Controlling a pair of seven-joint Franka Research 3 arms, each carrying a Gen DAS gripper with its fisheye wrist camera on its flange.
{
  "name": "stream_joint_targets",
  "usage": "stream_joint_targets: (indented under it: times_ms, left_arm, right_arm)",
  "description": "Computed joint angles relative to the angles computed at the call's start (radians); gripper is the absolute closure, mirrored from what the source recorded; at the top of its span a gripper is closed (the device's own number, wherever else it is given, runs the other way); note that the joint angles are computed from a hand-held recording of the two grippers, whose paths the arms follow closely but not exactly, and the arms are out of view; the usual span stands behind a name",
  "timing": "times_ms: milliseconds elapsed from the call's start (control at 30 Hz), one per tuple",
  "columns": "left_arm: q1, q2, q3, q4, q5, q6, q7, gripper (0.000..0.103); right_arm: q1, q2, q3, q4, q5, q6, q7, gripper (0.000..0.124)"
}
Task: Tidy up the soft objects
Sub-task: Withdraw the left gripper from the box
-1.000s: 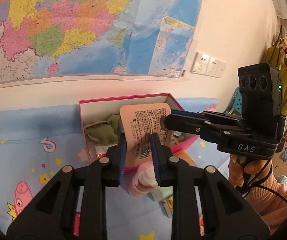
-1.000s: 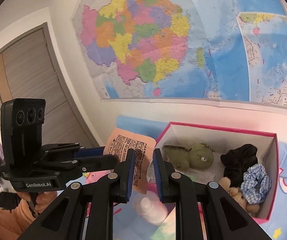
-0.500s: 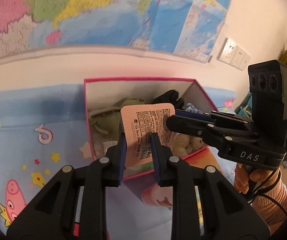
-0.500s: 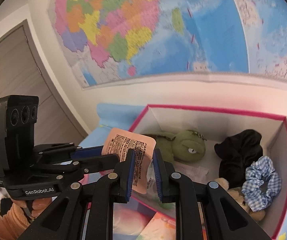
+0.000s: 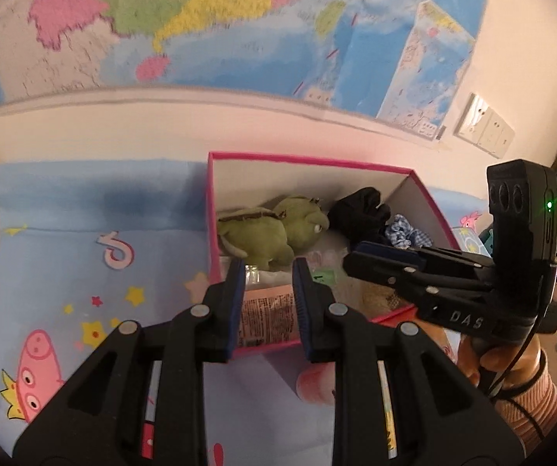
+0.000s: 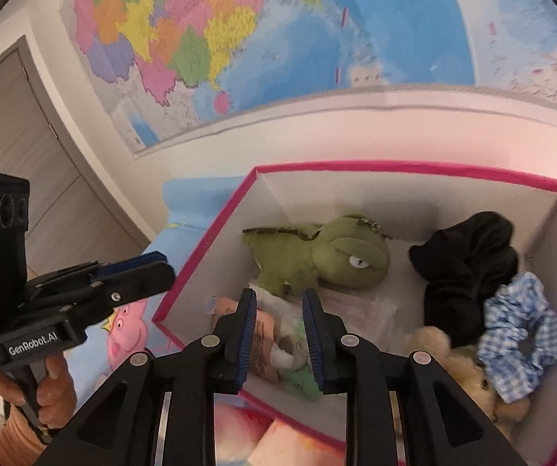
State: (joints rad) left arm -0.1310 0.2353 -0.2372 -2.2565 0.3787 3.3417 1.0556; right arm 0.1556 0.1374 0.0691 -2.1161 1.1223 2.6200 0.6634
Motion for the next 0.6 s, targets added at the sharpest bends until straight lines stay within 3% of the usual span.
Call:
stream_joint_targets:
  times_ms: [67, 267, 333, 600]
  left_arm:
    - [-0.063, -0.028, 0.059, -0.04, -0.028, 0.04, 0.02, 0.075]
    - [-0.012, -0.105, 0.018, -0.183, 0.058, 0.185, -0.019, 0.066]
    - [0.015, -0.109, 0.002, -0.197, 0.143, 0.21, -0.078, 0.065]
    - [0.006, -0.121, 0.008, -0.283, 0.278, 0.263, -0.169, 0.062]
  right_arm:
    - [-0.007, -0.042, -0.002, -0.035, 0.037, 0.0, -0.045, 0.097]
    - [0.005, -0.19, -0.041, -0.163, 0.111, -0.025, -0.17, 0.09]
    - [0.011, -0.245, -0.06, -0.214, 0.125, -0.039, -0.197, 0.089]
    - [0.019, -0.433, -0.13, -0.41, 0.108, -0.11, -0.206, 0.088]
